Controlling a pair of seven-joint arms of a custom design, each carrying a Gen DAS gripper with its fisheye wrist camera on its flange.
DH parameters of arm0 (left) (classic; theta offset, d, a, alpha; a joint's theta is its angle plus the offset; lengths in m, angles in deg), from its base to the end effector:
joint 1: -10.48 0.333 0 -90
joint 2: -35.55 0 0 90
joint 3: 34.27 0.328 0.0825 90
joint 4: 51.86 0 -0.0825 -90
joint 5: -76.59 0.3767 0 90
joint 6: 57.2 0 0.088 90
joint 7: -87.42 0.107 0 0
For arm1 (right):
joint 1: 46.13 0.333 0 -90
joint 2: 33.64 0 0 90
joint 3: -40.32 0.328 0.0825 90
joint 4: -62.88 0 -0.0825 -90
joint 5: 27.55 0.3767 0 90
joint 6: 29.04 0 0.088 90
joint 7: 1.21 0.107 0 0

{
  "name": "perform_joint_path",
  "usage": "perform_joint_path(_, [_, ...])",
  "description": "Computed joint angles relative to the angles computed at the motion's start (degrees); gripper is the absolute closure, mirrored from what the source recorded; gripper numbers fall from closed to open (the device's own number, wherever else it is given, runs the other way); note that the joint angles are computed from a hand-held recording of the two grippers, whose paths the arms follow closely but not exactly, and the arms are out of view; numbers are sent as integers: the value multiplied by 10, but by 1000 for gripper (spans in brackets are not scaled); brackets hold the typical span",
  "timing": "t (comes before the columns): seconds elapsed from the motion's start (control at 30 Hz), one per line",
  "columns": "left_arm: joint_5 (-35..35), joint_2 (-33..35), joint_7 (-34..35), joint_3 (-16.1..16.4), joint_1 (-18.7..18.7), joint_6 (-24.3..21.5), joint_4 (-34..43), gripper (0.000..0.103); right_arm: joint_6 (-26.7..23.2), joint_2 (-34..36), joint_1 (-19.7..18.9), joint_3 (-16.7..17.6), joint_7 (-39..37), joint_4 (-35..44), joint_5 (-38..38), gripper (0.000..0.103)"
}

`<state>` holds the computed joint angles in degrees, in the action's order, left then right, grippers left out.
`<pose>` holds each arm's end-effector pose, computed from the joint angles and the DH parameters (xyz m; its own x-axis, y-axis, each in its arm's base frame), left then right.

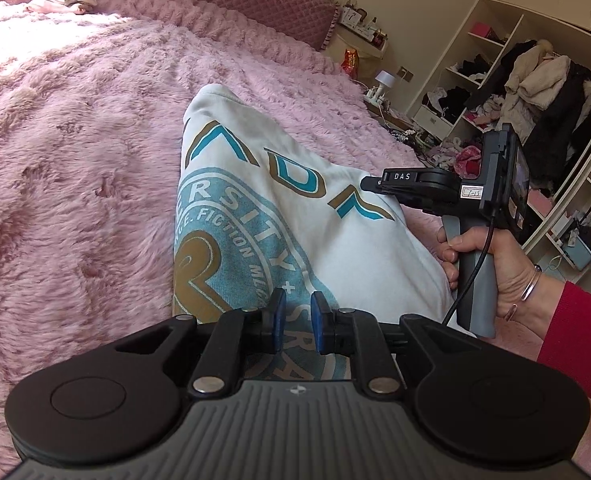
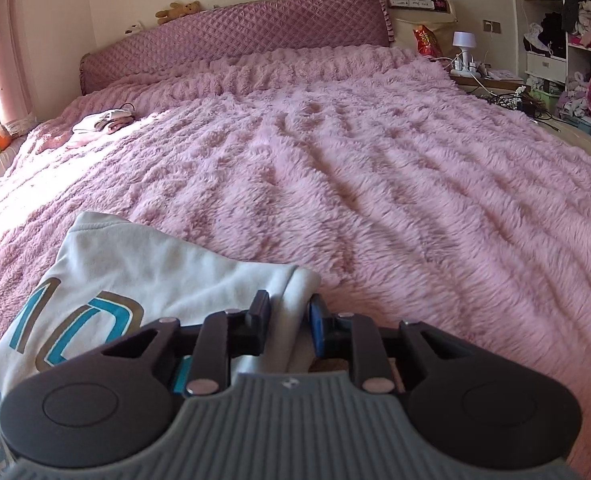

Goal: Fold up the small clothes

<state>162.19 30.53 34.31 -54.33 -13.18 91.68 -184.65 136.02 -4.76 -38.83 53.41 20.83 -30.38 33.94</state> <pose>0.3546 -0.3693 0.4154 0.2293 -0.8611 0.4537 -0.4967 -0.5044 -0.7063 0.6949 0.1743 0.4079 0.5493 -0.8226 -0.1470 -0.5548 -0.2276 -0.8002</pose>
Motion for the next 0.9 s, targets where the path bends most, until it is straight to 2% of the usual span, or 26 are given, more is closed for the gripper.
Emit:
perform_joint_path(0.07, [-2, 0, -3, 1, 1, 2, -1, 84, 3, -5, 2, -3, -2, -4, -6, 79])
perform_joint_path(0.2, [-20, 3, 14, 0, -1, -4, 4, 84, 3, -27, 2, -6, -12, -22, -13, 78])
perform_joint_path(0.3, [-29, -1, 16, 1, -1, -4, 5, 84, -12, -61, -14, 0, -32, -50, 20, 77])
perform_joint_path(0.4, [-23, -23, 5, -4, -1, -13, 0, 80, -83, -120, -47, -2, -78, -103, 96, 67])
perform_joint_path(0.47, [-33, -36, 19, -13, -4, -42, -3, 74, -145, -160, -63, -21, -86, -145, 122, 63])
perform_joint_path(0.53, [-43, -42, 30, -13, -2, -43, -6, 74, -206, -200, -75, -46, -79, -197, 125, 60])
perform_joint_path(0.77, [-79, -32, 61, -13, 3, -37, -13, 73, -280, -262, -58, -120, -43, -303, 111, 60])
perform_joint_path(0.8, [-80, -30, 65, -13, 3, -36, -13, 73, -285, -264, -54, -125, -39, -308, 108, 65])
perform_joint_path(0.83, [-82, -28, 71, -13, 2, -36, -13, 73, -299, -268, -52, -131, -37, -314, 103, 92])
perform_joint_path(0.87, [-82, -27, 75, -13, 2, -36, -13, 73, -315, -270, -50, -136, -38, -316, 101, 100])
perform_joint_path(0.9, [-84, -27, 79, -12, 2, -35, -15, 74, -307, -277, -47, -137, -44, -325, 108, 100])
